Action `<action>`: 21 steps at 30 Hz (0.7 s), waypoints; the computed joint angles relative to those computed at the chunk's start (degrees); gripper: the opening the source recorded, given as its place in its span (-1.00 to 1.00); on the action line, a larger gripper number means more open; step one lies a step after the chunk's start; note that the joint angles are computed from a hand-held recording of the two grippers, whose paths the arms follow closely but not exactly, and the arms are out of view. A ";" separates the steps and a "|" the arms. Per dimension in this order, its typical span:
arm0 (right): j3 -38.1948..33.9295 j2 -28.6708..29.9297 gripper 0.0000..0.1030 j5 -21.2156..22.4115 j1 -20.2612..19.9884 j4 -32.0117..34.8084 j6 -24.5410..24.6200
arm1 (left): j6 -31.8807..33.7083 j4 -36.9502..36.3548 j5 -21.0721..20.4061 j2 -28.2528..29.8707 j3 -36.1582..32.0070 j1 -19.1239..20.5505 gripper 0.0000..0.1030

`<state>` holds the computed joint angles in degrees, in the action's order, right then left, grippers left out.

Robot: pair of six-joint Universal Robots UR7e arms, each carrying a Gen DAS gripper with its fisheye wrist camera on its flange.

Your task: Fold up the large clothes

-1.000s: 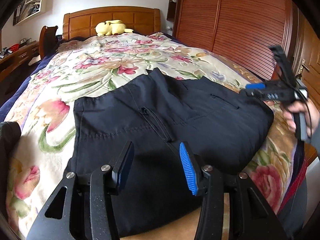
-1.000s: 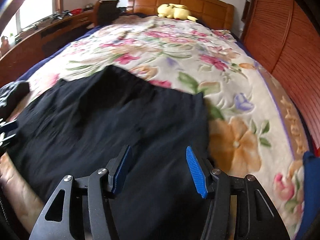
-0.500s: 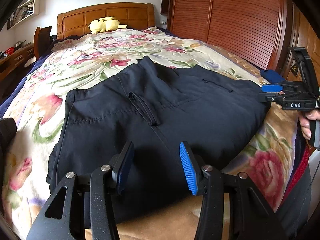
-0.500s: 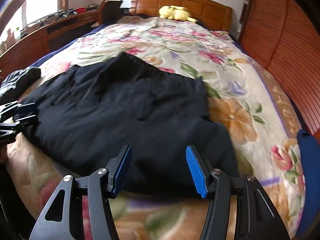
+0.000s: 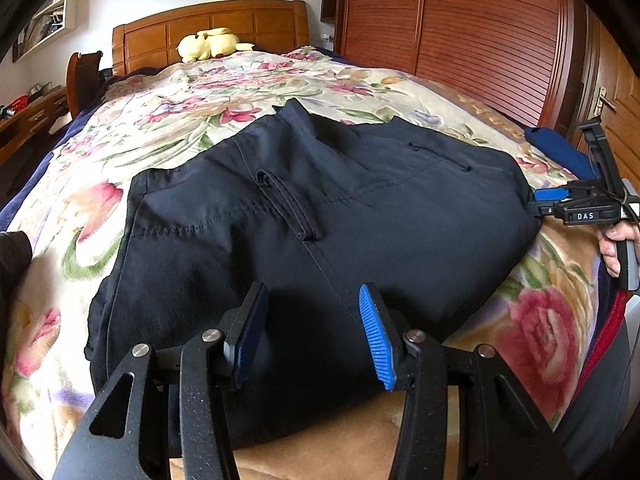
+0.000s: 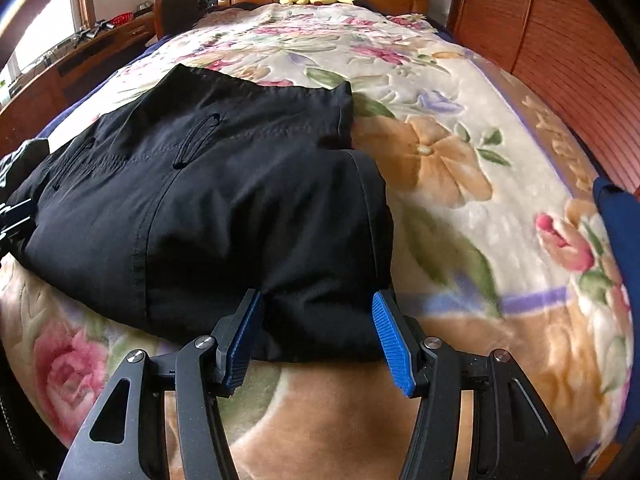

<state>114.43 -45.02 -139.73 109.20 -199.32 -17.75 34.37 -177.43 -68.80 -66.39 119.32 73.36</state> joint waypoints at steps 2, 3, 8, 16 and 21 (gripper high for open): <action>-0.41 0.66 0.13 -1.72 0.68 -1.50 -1.78 | -0.06 0.22 0.02 0.00 -0.14 0.02 -0.06; -0.87 1.14 0.13 -2.49 1.40 -2.57 -2.67 | -0.06 0.27 0.00 -0.05 -0.12 0.04 -0.06; -2.53 3.55 0.13 -2.30 5.01 -11.08 -7.92 | 0.08 0.19 0.21 0.03 -0.13 0.02 -0.06; -8.12 7.90 0.13 3.82 6.72 -6.49 -7.86 | 0.09 0.35 0.26 0.12 -0.27 0.05 -0.06; -10.64 10.65 0.13 6.75 5.41 -2.77 -7.26 | 0.14 0.60 -0.03 0.18 -0.41 0.29 -0.06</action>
<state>103.79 -34.37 -132.98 114.61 -202.09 -25.01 34.51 -176.82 -68.83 -66.21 118.91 73.65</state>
